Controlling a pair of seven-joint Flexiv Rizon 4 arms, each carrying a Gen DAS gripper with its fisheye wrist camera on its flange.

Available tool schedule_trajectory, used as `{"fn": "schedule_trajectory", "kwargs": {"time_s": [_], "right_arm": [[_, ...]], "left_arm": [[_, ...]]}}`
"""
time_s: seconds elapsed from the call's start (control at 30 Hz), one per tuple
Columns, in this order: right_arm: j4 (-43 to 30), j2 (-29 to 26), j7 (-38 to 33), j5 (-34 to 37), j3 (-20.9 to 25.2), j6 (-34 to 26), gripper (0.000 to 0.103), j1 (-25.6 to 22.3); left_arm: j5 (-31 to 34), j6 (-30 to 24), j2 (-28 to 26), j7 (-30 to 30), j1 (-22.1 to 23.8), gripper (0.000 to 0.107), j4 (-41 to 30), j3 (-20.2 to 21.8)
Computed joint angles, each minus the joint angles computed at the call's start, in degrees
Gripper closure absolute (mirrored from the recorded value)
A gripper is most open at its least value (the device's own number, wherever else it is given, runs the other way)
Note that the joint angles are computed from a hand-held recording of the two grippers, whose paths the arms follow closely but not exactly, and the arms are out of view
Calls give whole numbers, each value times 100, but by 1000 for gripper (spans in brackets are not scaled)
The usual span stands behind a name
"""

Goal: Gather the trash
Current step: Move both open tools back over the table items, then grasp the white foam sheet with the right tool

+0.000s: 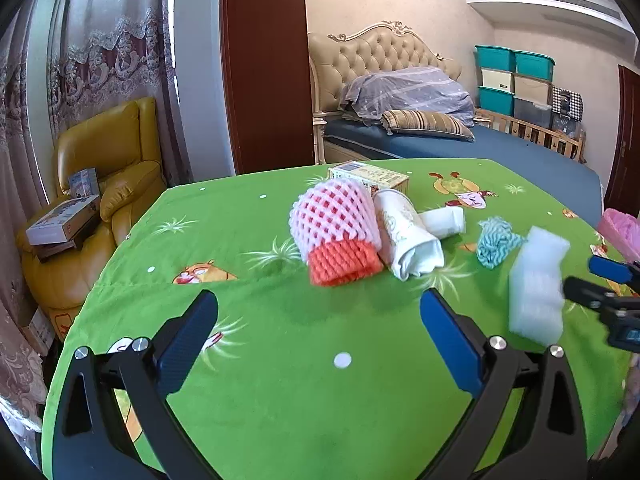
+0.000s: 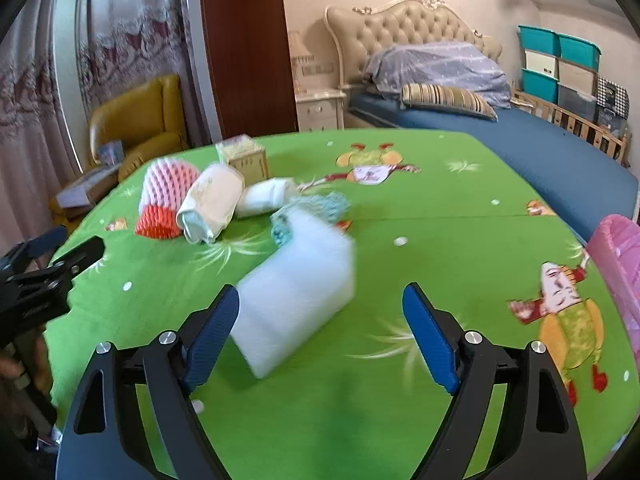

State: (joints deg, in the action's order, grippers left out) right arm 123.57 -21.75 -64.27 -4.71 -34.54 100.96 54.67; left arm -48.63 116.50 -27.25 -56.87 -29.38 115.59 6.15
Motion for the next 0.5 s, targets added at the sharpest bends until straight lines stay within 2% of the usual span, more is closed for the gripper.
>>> {"fn": "schedule_trajectory", "kwargs": {"time_s": [0.03, 0.13, 0.2, 0.37, 0.47, 0.5], "right_arm": [[-58, -55, 57, 4, -121, -119, 21, 153], [-178, -351, 386, -119, -870, -428, 19, 845], [-333, -485, 676, -274, -1082, -828, 19, 1021], [-727, -512, 965, -660, -582, -1655, 19, 590], [-685, -451, 1150, -756, -424, -1593, 19, 384], [-580, -437, 1243, -860, -572, -1469, 19, 456]], "left_arm": [[68, 37, 24, -23, 24, 9, 41, -25], [503, 157, 136, -225, 275, 9, 239, -222], [664, 137, 168, -340, 357, 9, 262, -288], [1200, 46, 302, -933, 763, 9, 391, -517], [1607, -121, 363, -1324, 1041, 9, 425, -638], [1698, -158, 382, -1416, 1056, 9, 442, -620]]}}
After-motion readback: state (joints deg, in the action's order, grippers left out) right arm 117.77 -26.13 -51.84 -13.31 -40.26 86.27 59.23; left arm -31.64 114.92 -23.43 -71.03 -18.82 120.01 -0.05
